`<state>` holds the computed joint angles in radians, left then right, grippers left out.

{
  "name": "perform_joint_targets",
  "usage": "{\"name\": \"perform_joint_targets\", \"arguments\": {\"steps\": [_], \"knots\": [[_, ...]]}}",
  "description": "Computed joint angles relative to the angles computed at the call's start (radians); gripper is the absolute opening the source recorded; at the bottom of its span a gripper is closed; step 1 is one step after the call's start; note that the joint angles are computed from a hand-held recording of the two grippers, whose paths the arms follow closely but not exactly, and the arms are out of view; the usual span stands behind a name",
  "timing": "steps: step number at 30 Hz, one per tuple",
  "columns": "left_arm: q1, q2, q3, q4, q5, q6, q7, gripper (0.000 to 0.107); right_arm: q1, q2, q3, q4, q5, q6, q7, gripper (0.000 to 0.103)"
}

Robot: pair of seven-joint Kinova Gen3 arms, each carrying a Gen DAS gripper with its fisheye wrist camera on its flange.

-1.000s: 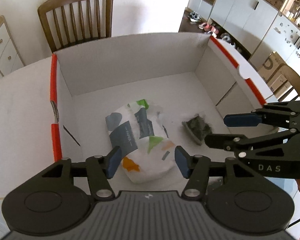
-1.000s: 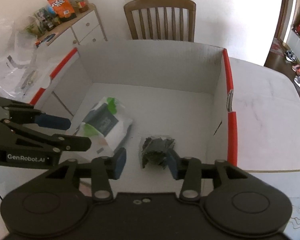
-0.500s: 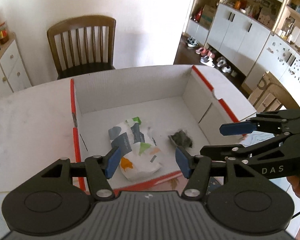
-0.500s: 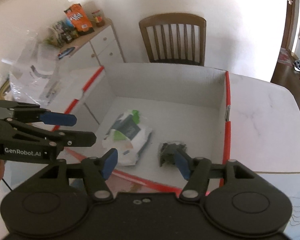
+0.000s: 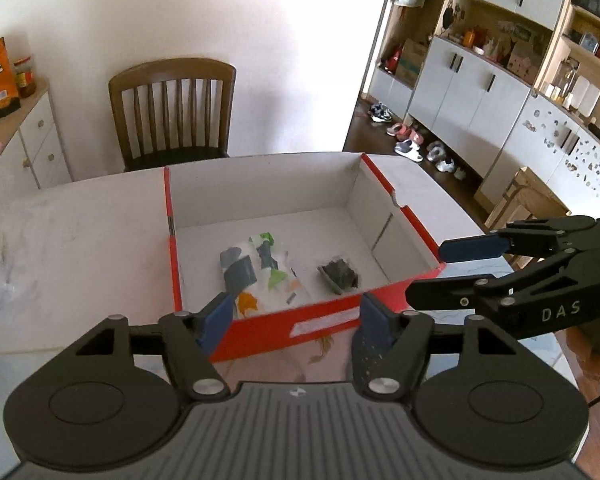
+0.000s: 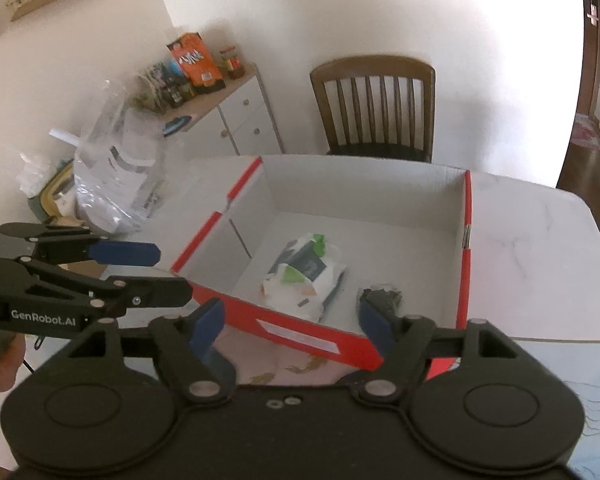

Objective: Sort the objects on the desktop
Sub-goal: 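Open both tools to release the bags inside the red box, then withdraw both tools from the box back toward the pile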

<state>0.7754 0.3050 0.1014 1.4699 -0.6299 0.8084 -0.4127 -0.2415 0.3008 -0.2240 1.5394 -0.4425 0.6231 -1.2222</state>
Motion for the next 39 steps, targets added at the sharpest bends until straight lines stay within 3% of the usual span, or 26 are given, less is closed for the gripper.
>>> {"name": "perform_joint_targets", "arguments": {"steps": [8,14,16,26,32,39], "knots": [[0.013,-0.066,0.028,0.081,-0.01,-0.024,0.065,0.082,0.026,-0.063,-0.021,0.078,-0.088,-0.013,0.075,0.083],[0.042,-0.098,0.051,0.153,-0.105,-0.024,0.168,0.094,0.015,-0.111,-0.011,0.146,-0.118,-0.039,0.125,0.09],[0.037,-0.112,0.062,0.181,-0.114,-0.032,0.194,0.102,0.013,-0.121,-0.007,0.163,-0.132,-0.043,0.139,0.092],[0.043,-0.167,0.124,0.311,-0.194,-0.004,0.403,0.103,-0.01,-0.171,0.016,0.269,-0.169,-0.099,0.118,0.098],[0.09,-0.176,0.176,0.359,-0.295,0.106,0.557,0.103,-0.034,-0.194,0.021,0.325,-0.155,-0.143,0.075,0.102],[0.119,-0.164,0.217,0.403,-0.291,0.168,0.646,0.103,-0.076,-0.237,0.023,0.412,-0.112,-0.22,0.02,0.102]]}}
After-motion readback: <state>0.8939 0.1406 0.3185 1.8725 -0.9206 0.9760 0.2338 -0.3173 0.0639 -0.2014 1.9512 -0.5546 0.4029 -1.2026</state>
